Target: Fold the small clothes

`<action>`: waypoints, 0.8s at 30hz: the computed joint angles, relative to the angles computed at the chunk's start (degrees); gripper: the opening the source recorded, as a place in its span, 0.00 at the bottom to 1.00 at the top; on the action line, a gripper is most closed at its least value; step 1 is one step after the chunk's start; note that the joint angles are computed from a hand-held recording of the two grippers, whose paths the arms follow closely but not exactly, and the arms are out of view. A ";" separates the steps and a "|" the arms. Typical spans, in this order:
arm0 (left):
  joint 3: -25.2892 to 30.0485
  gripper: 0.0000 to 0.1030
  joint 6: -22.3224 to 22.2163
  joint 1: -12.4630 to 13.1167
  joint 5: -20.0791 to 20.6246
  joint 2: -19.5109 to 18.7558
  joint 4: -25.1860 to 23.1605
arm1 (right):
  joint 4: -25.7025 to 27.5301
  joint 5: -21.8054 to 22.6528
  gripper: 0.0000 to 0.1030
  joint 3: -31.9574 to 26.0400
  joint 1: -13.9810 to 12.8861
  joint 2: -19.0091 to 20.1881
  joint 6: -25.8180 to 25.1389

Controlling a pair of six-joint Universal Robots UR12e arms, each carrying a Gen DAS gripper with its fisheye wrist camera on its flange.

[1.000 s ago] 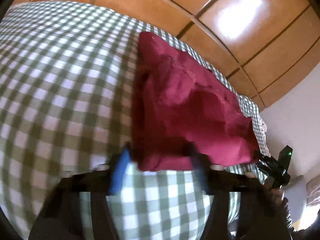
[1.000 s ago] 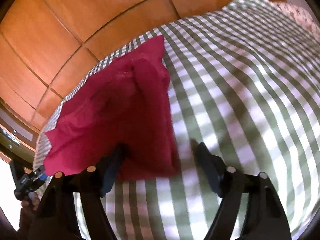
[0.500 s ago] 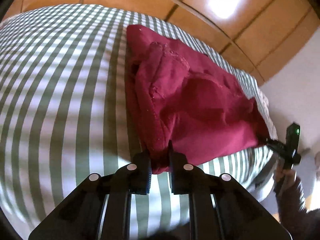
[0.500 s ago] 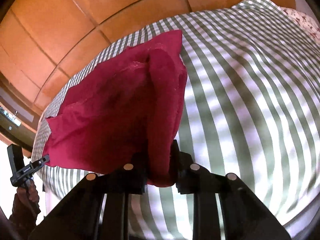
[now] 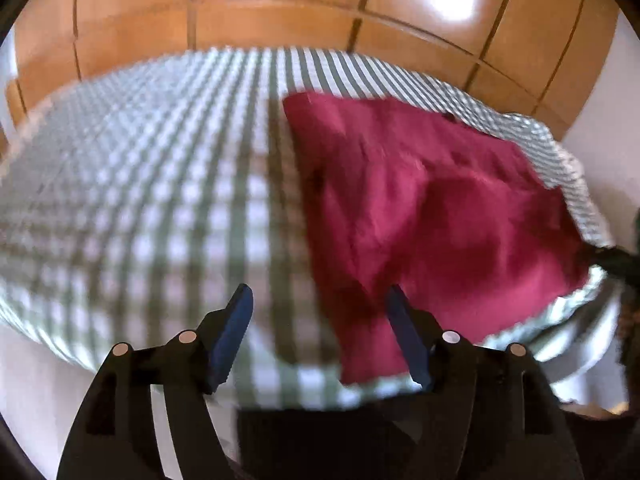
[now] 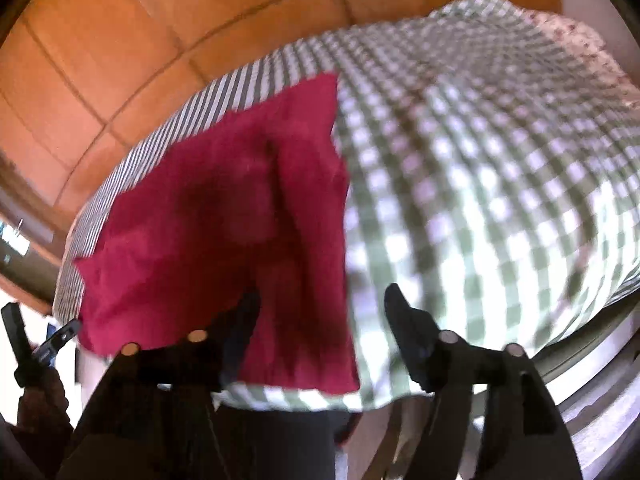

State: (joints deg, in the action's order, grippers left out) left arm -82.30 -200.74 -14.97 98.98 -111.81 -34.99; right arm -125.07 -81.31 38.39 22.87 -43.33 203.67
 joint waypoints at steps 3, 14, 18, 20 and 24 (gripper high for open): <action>2.47 0.79 2.13 -1.01 7.35 -1.38 -0.93 | -2.06 -1.23 0.86 -2.72 0.71 1.52 -0.28; 7.58 0.91 0.30 -2.18 17.58 -4.34 -8.04 | 13.72 -2.54 0.97 -20.89 3.83 11.76 -10.93; 7.59 0.92 -0.80 -2.43 18.11 -4.52 -8.53 | 9.63 -4.06 0.98 -16.46 4.15 10.15 -11.86; 7.44 0.92 -1.43 -2.40 18.06 -4.45 -8.58 | 8.60 -4.13 0.98 -14.91 4.15 9.46 -11.83; 6.87 0.92 -1.98 -2.42 18.47 -4.30 -7.58 | 12.40 -5.14 0.98 -18.82 4.37 11.16 -13.10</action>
